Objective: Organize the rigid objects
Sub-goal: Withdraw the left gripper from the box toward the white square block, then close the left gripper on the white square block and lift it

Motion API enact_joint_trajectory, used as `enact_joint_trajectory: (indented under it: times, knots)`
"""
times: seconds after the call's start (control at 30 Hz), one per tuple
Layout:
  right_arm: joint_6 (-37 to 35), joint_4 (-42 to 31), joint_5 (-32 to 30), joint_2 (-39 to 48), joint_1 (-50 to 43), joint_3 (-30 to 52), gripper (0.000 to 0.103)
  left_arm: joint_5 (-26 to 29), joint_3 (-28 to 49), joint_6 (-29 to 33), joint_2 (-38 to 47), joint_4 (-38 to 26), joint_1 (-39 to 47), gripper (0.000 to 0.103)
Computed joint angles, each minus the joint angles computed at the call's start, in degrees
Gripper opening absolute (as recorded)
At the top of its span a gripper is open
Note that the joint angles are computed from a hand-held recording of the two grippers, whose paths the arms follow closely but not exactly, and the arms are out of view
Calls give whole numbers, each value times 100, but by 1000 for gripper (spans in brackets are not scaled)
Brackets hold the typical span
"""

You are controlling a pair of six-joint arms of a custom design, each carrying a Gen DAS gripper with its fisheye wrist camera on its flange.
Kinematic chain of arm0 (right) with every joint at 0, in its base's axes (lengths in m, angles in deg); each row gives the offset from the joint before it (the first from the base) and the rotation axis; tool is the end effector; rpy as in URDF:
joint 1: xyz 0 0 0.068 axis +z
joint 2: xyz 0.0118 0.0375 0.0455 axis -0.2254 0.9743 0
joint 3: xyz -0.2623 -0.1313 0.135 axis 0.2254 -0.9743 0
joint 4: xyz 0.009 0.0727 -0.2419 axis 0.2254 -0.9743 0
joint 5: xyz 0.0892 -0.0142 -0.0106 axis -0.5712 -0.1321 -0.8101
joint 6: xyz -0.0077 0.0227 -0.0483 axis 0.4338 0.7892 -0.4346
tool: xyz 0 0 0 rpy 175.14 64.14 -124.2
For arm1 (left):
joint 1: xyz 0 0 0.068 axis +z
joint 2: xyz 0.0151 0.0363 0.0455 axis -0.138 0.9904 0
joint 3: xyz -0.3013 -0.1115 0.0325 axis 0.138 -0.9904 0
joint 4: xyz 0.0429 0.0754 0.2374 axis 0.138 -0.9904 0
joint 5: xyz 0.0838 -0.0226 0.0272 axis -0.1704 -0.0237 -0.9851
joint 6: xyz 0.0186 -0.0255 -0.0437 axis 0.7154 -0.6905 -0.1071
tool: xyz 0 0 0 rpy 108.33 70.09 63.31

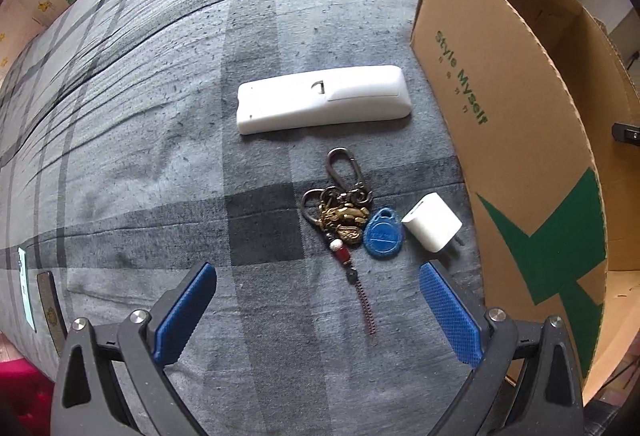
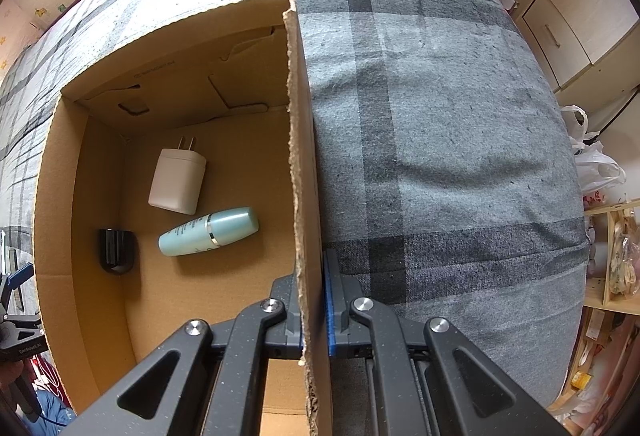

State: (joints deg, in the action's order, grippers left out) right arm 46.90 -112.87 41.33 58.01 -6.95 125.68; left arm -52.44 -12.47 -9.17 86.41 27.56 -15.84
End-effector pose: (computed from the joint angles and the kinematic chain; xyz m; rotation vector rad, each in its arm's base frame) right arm 0.2323 0.0251 0.2500 0.4479 2.9602 0.0799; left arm 0.2734 -0.0375 0.2315 0.6580 2.9167 0.0437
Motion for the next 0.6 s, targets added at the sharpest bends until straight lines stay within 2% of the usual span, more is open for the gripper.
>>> enact_joint_trajectory:
  times: [0.1, 0.27, 0.6]
  knots:
    - [-20, 12, -6, 2, -18, -12, 5, 60, 18, 56, 33, 4, -99, 103]
    - [-50, 25, -9, 6, -38, -23, 5, 41, -55, 672, 46, 126, -367, 103]
    - [-21, 10, -10, 17, -39, -4, 5, 127, -27, 1469, 275, 205, -689, 103]
